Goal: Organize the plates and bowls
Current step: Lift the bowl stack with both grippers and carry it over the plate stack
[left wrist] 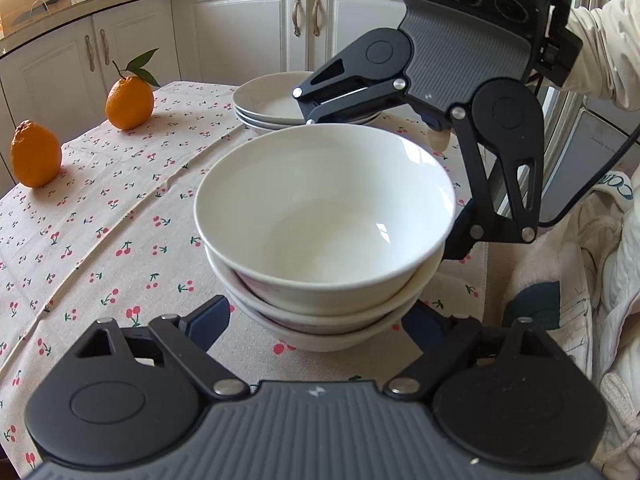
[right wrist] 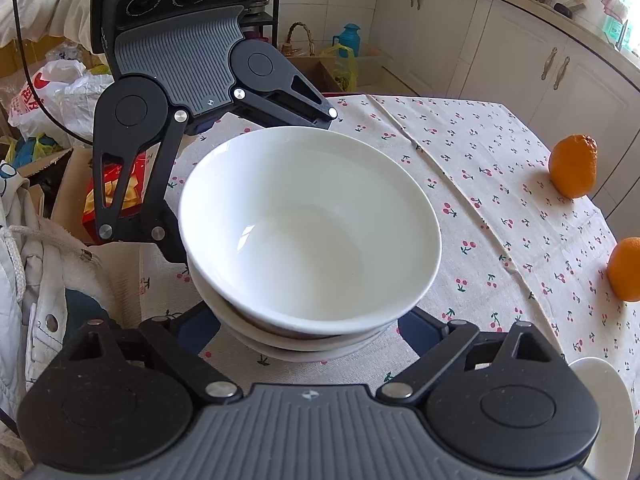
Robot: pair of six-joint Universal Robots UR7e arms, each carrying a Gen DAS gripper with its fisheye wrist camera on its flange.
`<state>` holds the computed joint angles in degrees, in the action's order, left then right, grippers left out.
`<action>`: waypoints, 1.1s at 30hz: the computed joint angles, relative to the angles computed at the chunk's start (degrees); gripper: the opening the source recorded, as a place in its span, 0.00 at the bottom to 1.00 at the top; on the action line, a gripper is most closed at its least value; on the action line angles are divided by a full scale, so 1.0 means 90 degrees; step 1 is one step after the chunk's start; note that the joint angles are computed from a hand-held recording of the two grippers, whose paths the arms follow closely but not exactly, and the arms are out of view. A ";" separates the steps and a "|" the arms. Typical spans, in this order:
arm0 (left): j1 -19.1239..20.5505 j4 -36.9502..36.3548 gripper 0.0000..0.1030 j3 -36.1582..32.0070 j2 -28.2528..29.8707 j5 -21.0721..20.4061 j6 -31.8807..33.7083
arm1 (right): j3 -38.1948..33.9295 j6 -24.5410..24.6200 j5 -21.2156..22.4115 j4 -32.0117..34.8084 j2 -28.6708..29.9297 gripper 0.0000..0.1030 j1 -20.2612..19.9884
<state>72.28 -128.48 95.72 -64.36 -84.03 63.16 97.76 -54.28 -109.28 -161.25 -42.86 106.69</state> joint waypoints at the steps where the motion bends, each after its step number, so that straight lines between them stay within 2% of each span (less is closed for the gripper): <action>1: 0.0000 0.0015 0.89 -0.0010 0.0004 -0.0002 0.0010 | -0.0002 0.0006 0.0015 0.0031 -0.0008 0.93 0.0001; 20: -0.0060 0.0116 0.85 -0.0024 -0.0003 0.0033 0.0091 | -0.0109 0.0140 0.0014 0.0228 0.0005 0.92 0.0008; 33: -0.0304 -0.0044 0.85 0.0028 0.0059 0.0078 -0.0075 | 0.0005 0.0100 0.0192 0.0364 -0.0303 0.92 -0.0125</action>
<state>69.54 -128.87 95.98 -63.84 -83.33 62.48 97.81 -53.38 -107.55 -157.97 -45.59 105.56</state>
